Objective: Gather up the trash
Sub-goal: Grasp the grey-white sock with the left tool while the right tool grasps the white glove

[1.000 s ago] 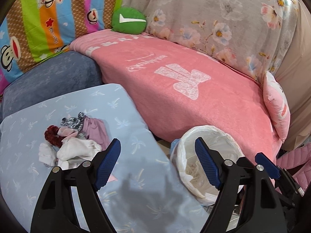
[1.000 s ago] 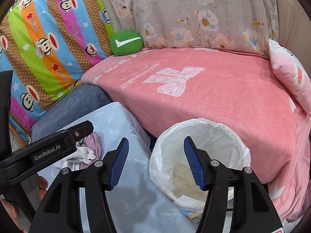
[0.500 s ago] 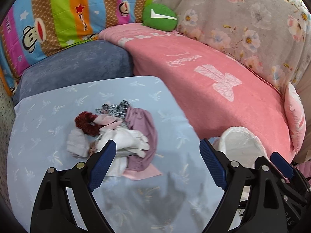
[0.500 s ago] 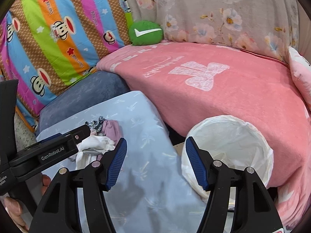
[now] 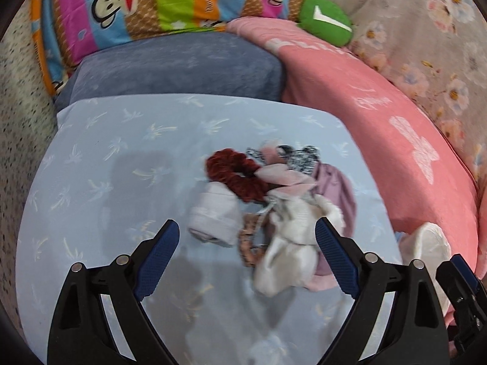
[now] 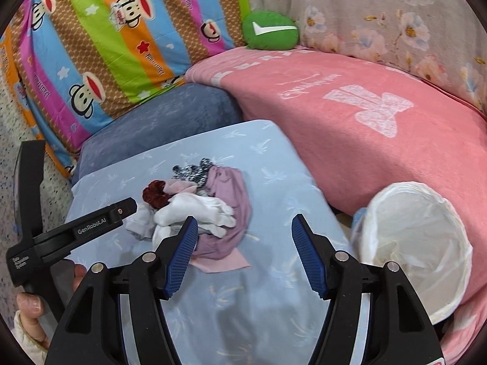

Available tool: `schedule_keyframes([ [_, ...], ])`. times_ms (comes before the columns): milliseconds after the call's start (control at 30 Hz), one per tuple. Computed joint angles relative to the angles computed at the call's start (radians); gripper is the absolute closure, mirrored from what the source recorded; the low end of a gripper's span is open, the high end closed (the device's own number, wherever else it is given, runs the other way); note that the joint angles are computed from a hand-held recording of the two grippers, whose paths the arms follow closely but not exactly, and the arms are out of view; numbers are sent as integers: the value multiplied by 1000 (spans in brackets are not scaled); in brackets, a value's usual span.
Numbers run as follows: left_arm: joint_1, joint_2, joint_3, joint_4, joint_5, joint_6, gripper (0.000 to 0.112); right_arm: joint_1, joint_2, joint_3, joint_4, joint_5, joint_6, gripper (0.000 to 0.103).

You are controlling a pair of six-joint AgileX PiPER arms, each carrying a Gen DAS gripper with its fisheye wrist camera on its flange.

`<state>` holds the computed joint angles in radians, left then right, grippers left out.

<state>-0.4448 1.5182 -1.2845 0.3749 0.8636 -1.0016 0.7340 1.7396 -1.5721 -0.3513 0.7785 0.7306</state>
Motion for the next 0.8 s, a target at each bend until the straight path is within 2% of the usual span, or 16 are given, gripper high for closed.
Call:
schedule_keyframes([
  [200, 135, 13, 66, -137, -94, 117, 25, 7, 168, -179, 78, 17, -62, 40],
  [533, 222, 60, 112, -318, -210, 284, 27, -2, 406, -469, 179, 97, -120, 40],
  [633, 245, 67, 125, -388, -235, 355, 34, -4, 442, -496, 197, 108, -136, 45],
  [733, 262, 83, 126, -444, -239, 413, 48, -11, 463, -504, 229, 114, -159, 55],
  [800, 272, 90, 131, -487, -241, 453, 58, -16, 471, -498, 252, 104, -176, 66],
])
